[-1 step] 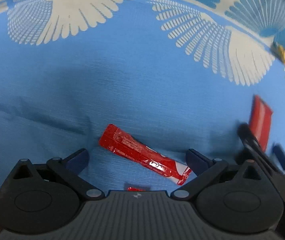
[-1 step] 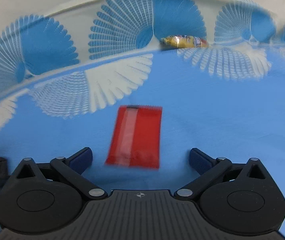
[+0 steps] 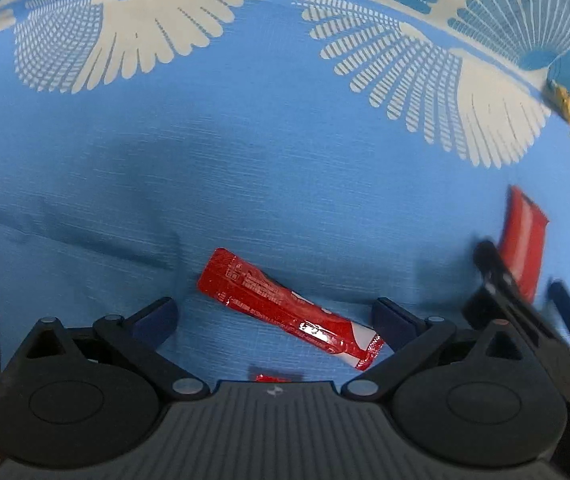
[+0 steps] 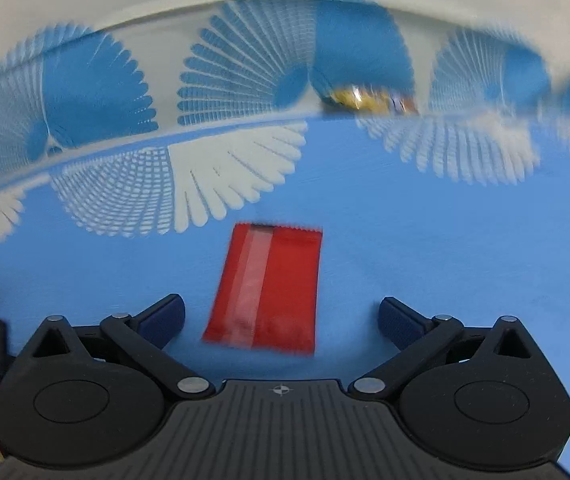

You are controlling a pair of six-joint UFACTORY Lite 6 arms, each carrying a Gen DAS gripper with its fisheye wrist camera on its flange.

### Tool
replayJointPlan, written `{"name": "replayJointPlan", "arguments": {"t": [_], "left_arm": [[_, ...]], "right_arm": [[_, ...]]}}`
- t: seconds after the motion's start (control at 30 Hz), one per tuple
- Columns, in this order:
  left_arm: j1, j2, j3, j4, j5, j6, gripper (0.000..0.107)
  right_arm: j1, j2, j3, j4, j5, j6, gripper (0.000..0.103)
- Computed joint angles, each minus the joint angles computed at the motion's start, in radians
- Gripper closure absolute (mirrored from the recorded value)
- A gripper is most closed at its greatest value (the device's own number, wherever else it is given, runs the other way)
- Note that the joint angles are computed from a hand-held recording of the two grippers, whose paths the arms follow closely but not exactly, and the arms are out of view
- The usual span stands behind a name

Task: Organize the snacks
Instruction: 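Grasp the red stick with the left tool while the right tool grasps the red packet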

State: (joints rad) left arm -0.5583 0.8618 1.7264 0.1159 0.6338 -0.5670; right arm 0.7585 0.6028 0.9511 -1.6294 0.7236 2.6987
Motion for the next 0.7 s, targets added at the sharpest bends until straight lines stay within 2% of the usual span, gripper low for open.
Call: {"name": "replayJointPlan", "arguments": {"t": [0.1,0.13,0.17,0.2,0.23,0.3,0.47,0.57,0.7], "left_arm": [[-0.015,0.003,0.009,0.047,0.016,-0.053,0.008],[-0.034,-0.029,-0.025,0.102,0.014,-0.086,0.02],[-0.047,-0.07,-0.068,0.13,-0.017,-0.077,0.052],[-0.052,-0.101,-0.093,0.119,-0.042,-0.028,0.076],[-0.049,-0.121,-0.109,0.067,-0.056,0.044,0.095],[-0.031,-0.131,-0.111,-0.049,-0.041,0.15,0.096],[-0.008,-0.279,-0.298,-0.036,-0.118,0.181,0.096],[0.0,-0.364,-0.361,-0.019,-0.129,0.188,0.096],[0.031,-0.584,-0.511,-0.077,-0.125,0.281,0.096]], "right_arm": [[0.02,0.033,-0.013,-0.078,0.059,0.096,0.0],[0.024,0.028,-0.025,-0.09,0.064,0.098,0.007],[0.032,0.023,-0.039,-0.1,0.073,0.102,0.017],[0.05,0.012,-0.056,-0.113,0.093,0.111,0.047],[0.059,-0.001,-0.066,-0.115,0.101,0.092,0.052],[0.076,-0.024,-0.063,-0.049,0.089,0.022,0.053],[0.146,-0.106,-0.126,0.056,0.097,0.001,0.053],[0.22,-0.192,-0.181,0.137,0.15,-0.02,0.053],[0.363,-0.342,-0.212,0.329,0.262,-0.108,0.053]]}}
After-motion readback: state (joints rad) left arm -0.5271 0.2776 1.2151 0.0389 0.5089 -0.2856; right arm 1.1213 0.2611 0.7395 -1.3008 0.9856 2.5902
